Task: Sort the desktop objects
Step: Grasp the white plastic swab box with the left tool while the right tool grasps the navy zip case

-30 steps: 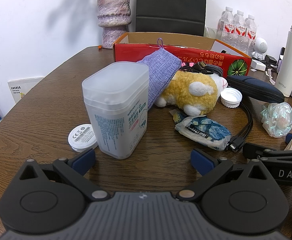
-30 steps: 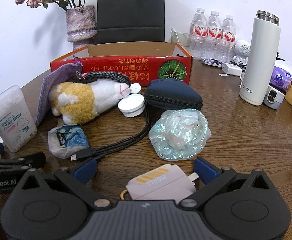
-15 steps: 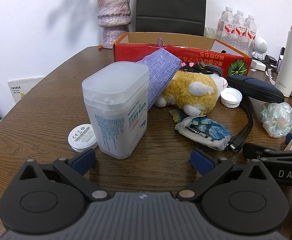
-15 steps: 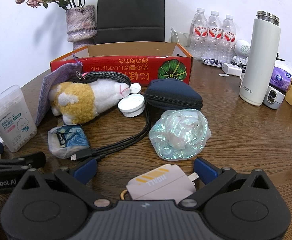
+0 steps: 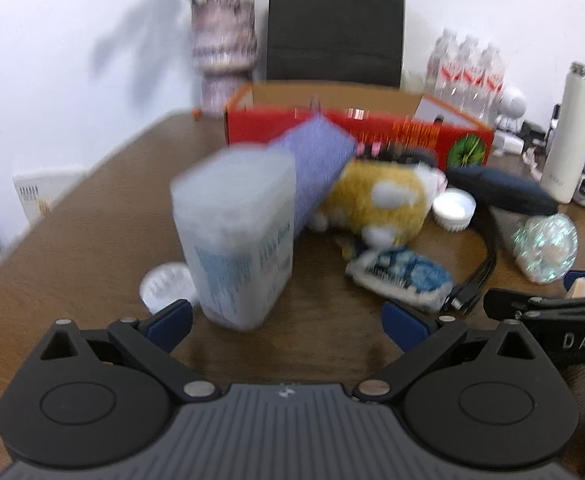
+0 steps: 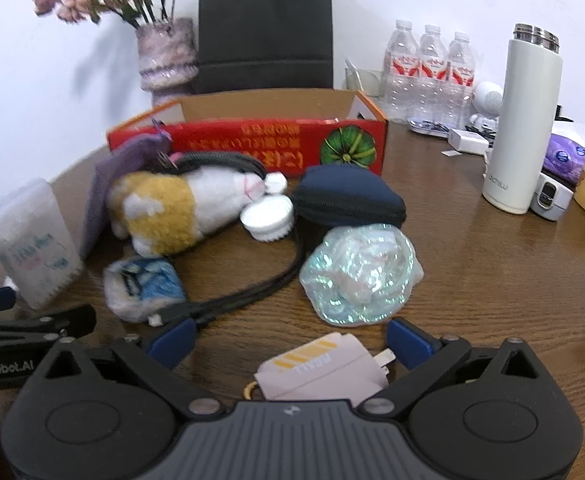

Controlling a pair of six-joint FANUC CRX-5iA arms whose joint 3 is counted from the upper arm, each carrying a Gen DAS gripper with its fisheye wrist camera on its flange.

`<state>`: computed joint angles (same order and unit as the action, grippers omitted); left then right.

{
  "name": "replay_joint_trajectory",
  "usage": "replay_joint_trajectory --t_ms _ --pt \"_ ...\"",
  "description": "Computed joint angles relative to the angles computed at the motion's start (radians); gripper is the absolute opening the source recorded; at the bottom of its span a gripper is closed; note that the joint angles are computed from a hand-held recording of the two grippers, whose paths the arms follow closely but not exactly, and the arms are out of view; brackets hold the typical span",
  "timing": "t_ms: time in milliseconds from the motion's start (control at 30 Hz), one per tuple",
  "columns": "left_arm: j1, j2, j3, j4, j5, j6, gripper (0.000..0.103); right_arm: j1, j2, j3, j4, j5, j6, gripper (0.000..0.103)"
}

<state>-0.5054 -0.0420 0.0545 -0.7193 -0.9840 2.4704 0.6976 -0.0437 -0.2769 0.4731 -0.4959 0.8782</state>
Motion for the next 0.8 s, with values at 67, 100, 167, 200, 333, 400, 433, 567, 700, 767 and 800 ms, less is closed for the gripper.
replay_joint_trajectory --t_ms 67,100,167,200,333,400,433,567,700,767,800 --pt "-0.012 -0.043 -0.027 -0.045 0.049 0.004 0.103 -0.017 -0.025 0.016 -0.090 0.043 0.113 0.097" --pt "-0.006 -0.063 -0.040 -0.056 0.081 0.006 0.103 -0.026 -0.031 0.029 -0.115 0.059 0.147 0.097" --pt "0.038 -0.088 -0.053 -0.018 0.147 -0.028 0.103 -0.048 -0.005 0.095 -0.162 0.042 0.197 0.097" --pt "0.077 -0.093 -0.062 0.033 0.187 -0.068 0.103 -0.062 0.024 0.150 -0.202 0.015 0.236 0.095" --pt "0.191 -0.063 -0.059 0.207 0.239 -0.204 0.081 -0.106 0.168 0.322 -0.205 -0.067 0.246 0.082" --pt "0.250 -0.057 -0.081 0.335 0.274 -0.302 0.067 -0.130 0.243 0.430 -0.267 -0.147 0.294 0.082" --pt "0.276 -0.052 -0.091 0.398 0.283 -0.351 0.067 -0.146 0.288 0.511 -0.341 -0.213 0.355 0.081" --pt "0.299 -0.046 -0.108 0.458 0.279 -0.406 0.044 -0.202 0.388 0.679 -0.521 -0.344 0.402 0.065" --pt "0.289 -0.067 -0.112 0.422 0.296 -0.358 0.043 -0.203 0.363 0.664 -0.536 -0.335 0.401 0.058" --pt "0.276 -0.092 -0.100 0.390 0.308 -0.335 0.043 -0.208 0.318 0.638 -0.562 -0.308 0.441 0.058" --pt "0.281 -0.105 -0.102 0.395 0.330 -0.346 0.043 -0.210 0.296 0.627 -0.574 -0.293 0.459 0.057"
